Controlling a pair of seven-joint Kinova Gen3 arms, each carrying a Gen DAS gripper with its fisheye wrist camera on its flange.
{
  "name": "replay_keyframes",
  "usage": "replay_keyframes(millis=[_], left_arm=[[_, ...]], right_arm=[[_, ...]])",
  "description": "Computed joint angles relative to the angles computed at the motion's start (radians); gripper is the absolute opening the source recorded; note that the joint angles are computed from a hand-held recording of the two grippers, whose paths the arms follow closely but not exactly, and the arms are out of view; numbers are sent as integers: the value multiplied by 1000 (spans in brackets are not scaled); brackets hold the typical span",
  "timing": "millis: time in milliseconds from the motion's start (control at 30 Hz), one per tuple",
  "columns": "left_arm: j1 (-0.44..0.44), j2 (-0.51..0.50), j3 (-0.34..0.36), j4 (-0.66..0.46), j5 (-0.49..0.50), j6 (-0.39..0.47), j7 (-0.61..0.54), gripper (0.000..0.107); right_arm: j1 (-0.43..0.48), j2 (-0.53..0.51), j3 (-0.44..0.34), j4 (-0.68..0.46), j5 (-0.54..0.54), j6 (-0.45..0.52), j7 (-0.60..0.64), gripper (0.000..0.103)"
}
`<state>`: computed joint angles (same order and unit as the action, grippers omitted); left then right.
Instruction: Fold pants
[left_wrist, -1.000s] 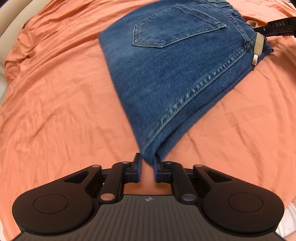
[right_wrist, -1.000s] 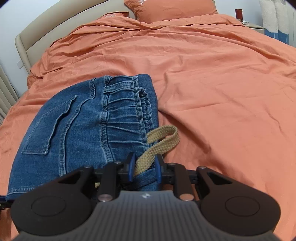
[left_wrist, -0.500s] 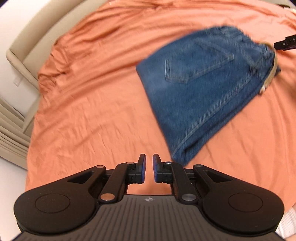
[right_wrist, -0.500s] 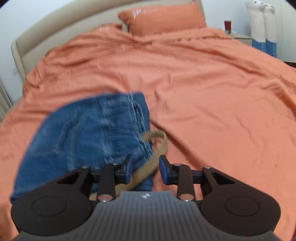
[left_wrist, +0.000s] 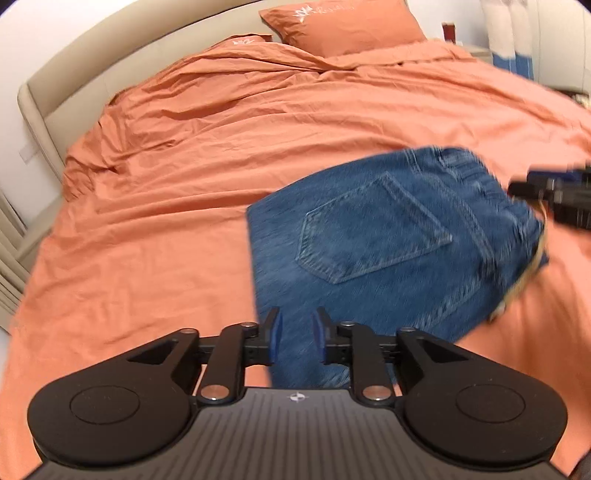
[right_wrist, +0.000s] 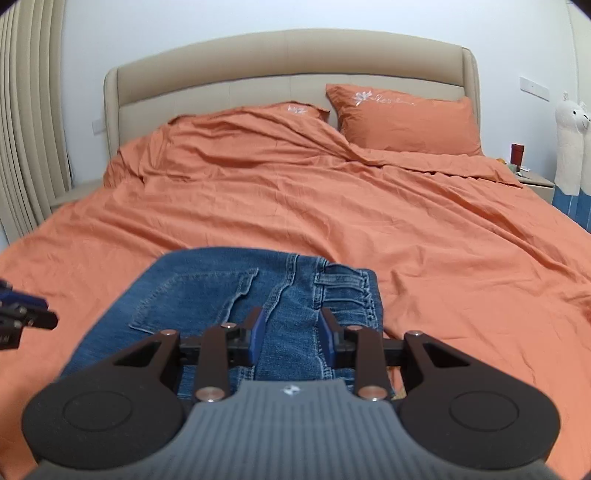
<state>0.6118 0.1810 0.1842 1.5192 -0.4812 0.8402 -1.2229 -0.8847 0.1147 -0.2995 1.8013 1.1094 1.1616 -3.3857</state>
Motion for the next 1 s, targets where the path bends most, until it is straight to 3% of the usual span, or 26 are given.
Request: replay_keyframes(millis=[67, 267, 333, 533, 600, 700, 800, 867, 1000], left_arm=[[-17, 18, -18, 9, 58, -49, -5, 26], [115, 80, -264, 15, 219, -104, -140, 26], [101, 99, -282, 7, 281, -96, -180, 26], [30, 118, -205, 7, 265, -84, -194, 27], [-24, 106, -129, 20, 220, -93, -158, 27], [-111, 73, -21, 71, 130, -156, -69, 38], [-169, 58, 30, 97, 61, -203, 16, 50], [-261, 59, 100, 93, 90, -216, 12, 53], [-446, 97, 235, 68, 251, -244, -68, 54]], right_arm=[[15, 5, 7, 15, -8, -35, 13, 28], [59, 40, 37, 37, -70, -124, 94, 28], [74, 46, 51, 49, -97, -164, 108, 30], [113, 45, 80, 69, -168, -265, 153, 30], [113, 42, 82, 63, -178, -262, 170, 30], [111, 15, 80, 62, -179, -256, 171, 34], [134, -45, 77, 107, -156, -311, 75, 50], [169, -77, 75, 138, -147, -354, -3, 55], [267, -119, 83, 206, -146, -471, -152, 65]])
